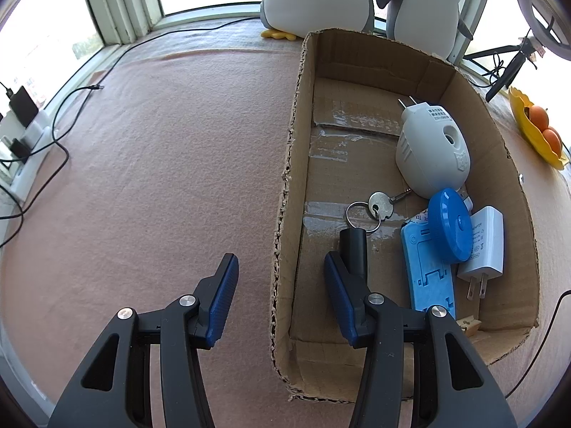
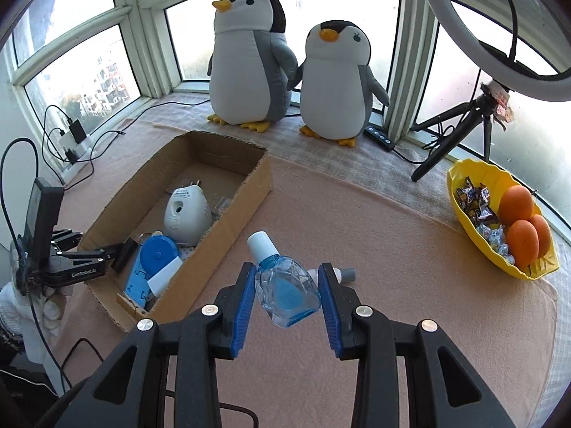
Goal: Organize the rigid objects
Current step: 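Carry the blue perfume bottle with the right tool into the box and release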
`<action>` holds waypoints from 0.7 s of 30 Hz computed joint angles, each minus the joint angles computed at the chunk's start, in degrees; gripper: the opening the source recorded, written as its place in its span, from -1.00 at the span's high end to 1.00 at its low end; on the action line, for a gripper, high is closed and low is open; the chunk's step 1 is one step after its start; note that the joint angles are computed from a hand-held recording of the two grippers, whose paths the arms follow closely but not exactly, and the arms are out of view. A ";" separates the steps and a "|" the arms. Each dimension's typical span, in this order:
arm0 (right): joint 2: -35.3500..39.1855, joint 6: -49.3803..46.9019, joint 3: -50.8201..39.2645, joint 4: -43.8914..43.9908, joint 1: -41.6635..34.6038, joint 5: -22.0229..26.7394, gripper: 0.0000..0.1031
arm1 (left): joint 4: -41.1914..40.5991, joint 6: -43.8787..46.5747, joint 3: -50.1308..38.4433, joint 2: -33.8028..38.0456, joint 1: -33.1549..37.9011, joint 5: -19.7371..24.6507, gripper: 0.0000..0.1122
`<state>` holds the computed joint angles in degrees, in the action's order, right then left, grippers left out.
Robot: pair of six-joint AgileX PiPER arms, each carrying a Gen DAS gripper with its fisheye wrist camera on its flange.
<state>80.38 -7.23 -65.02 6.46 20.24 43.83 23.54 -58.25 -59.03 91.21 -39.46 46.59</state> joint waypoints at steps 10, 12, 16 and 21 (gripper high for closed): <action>6.72 6.73 -4.90 -1.51 13.51 -0.51 0.38 | -0.15 0.58 0.31 -0.20 0.24 -0.50 0.12; 7.49 7.28 -5.13 -1.36 14.89 -0.73 0.38 | -0.12 0.47 0.48 -0.29 0.25 -0.72 0.11; 8.86 8.27 -5.72 -1.38 16.68 -0.90 0.38 | -0.05 0.43 0.54 -0.28 0.27 -0.79 0.11; 9.46 9.19 -5.57 -1.02 17.46 -1.34 0.37 | -0.09 0.52 0.55 -0.29 0.28 -0.81 0.12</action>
<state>89.84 1.96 -70.59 5.43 37.69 42.50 23.45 -57.73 -58.48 90.92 -39.18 45.78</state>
